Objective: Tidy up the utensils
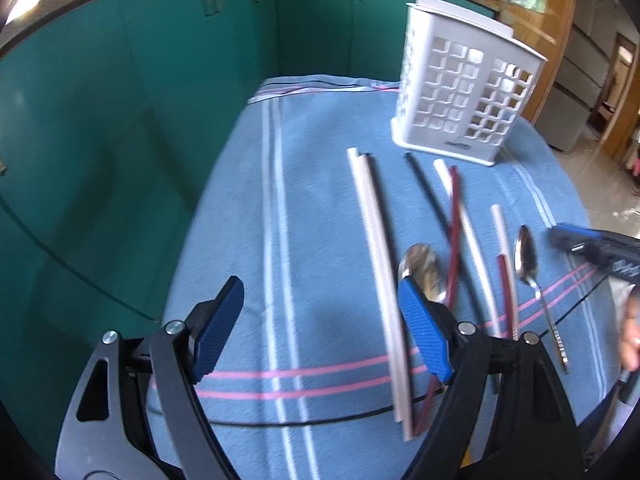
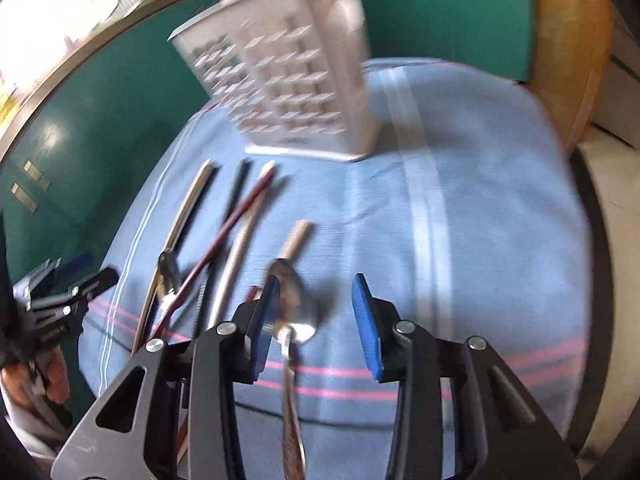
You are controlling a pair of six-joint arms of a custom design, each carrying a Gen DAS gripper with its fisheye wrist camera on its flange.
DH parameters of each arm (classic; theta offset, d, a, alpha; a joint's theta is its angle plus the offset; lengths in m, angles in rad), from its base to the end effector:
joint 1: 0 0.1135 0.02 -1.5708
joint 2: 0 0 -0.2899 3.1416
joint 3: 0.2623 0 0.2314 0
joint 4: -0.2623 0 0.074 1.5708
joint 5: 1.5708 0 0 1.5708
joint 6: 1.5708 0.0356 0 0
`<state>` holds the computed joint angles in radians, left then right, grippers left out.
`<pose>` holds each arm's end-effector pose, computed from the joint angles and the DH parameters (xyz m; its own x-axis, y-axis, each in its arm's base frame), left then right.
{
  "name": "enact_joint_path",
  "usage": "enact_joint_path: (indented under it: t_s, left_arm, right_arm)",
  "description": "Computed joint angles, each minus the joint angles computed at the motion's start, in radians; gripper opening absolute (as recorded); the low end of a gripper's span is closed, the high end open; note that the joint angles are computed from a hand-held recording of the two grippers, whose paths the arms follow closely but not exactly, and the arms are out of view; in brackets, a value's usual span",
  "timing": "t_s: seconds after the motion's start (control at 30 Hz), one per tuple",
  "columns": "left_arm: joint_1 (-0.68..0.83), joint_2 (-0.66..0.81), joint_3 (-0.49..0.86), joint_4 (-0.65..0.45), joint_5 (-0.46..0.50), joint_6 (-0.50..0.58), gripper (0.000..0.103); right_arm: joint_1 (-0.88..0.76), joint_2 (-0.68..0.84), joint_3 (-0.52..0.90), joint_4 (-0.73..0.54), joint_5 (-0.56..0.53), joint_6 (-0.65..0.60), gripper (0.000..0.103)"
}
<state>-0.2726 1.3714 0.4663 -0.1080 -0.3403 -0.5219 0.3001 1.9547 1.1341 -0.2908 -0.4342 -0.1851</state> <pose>0.2004 -0.0437 0.1677 -0.7501 -0.2783 -0.6000 -0.3348 0.9421 -0.0183 0.3509 0.1243 0.1644 -0.7595 -0.4098 -0.5052 -0.5963 0.7489 0.2890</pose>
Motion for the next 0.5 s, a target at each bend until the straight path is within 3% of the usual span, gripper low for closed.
enact_joint_path:
  t_s: [0.1,0.17,0.2,0.23,0.3,0.37,0.5]
  left_arm:
    - [0.031,0.039,0.02,0.066,0.085,0.097,0.076]
    - [0.049,0.076,0.033,0.107,0.162,0.156,0.064]
    - [0.057,0.105,0.044,0.126,0.209,0.188,0.057]
    - [0.071,0.134,0.057,0.146,0.261,0.229,0.055]
    - [0.083,0.186,0.083,0.162,0.318,0.284,0.048]
    - [0.088,0.225,0.103,0.165,0.357,0.325,0.042]
    - [0.117,0.3,0.151,0.147,0.415,0.408,0.039]
  right_arm:
    - [0.022,0.065,0.065,-0.042,-0.049,-0.026,0.038]
    - [0.023,0.091,0.093,-0.061,-0.066,-0.033,0.037]
    - [0.022,0.099,0.102,-0.069,-0.075,-0.037,0.029]
    - [0.015,0.105,0.109,-0.084,-0.101,-0.048,0.027]
    - [-0.001,0.106,0.103,-0.09,-0.146,-0.057,0.013]
    - [-0.013,0.103,0.097,-0.102,-0.156,-0.069,0.005]
    - [-0.042,0.111,0.095,-0.111,-0.169,-0.087,0.005]
